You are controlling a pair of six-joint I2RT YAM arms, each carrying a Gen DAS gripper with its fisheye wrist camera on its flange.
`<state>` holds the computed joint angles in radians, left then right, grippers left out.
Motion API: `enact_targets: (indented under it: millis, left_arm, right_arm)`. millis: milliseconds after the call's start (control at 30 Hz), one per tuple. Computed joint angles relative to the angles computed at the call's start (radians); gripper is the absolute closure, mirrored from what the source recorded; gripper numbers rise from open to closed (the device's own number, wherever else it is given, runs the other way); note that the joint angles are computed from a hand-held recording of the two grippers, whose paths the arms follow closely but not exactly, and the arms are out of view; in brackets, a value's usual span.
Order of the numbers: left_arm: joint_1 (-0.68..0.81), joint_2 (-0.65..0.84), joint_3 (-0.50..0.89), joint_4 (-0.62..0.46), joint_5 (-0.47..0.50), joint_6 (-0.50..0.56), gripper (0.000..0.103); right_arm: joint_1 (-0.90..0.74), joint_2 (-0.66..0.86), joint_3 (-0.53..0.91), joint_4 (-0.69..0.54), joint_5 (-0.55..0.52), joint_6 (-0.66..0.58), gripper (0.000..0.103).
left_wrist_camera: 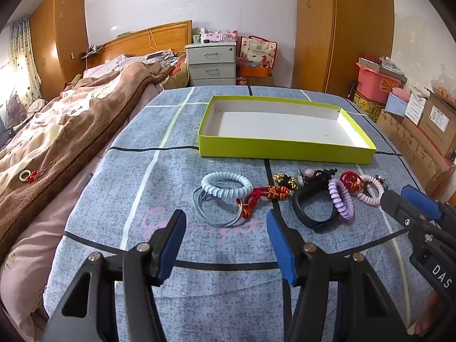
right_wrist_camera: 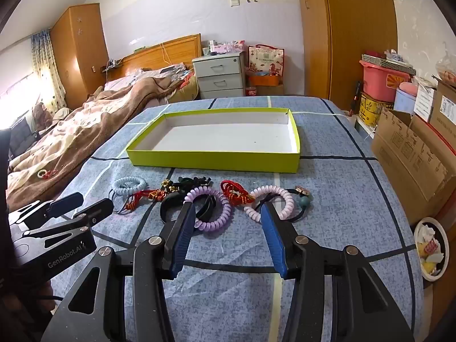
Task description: Organize jewelry
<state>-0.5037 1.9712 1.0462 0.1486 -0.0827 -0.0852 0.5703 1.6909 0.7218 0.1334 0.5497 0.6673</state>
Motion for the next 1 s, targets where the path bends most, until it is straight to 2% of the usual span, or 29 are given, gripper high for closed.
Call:
enact_targets:
  millis: [167,200,233,333,1000]
  left_arm:
    - [0.01,-0.004,-0.005,-0.001,0.009,-0.004,0.042]
    - [0.003,-0.002,-0.015,0.01,0.005,-0.009,0.042]
    - [-0.01,0.001,0.01,-0.024,-0.018,-0.003,0.042]
    - [0.005,0.0,0.004,-0.018,-0.002,-0.001,0.042]
    - [-0.006,-0.049,-0.027,-0.028,-0.014,-0.001,0.042]
  right_arm:
    - [-0.018,-0.021,-0.027,-0.004,0.007,-0.007,0.054]
    - [0.003,-0.001,0.014,-0.057,0.039,0.002,0.054]
    - [0.004,-0.003,0.012,-0.052,0.041,0.007,0.054]
    - [-0.01,-0.025,-0.017,-0.028,0.03,0.012,0.054]
    - [0.021,-0.016,0.018,-0.077,0.058,0.029,0.054]
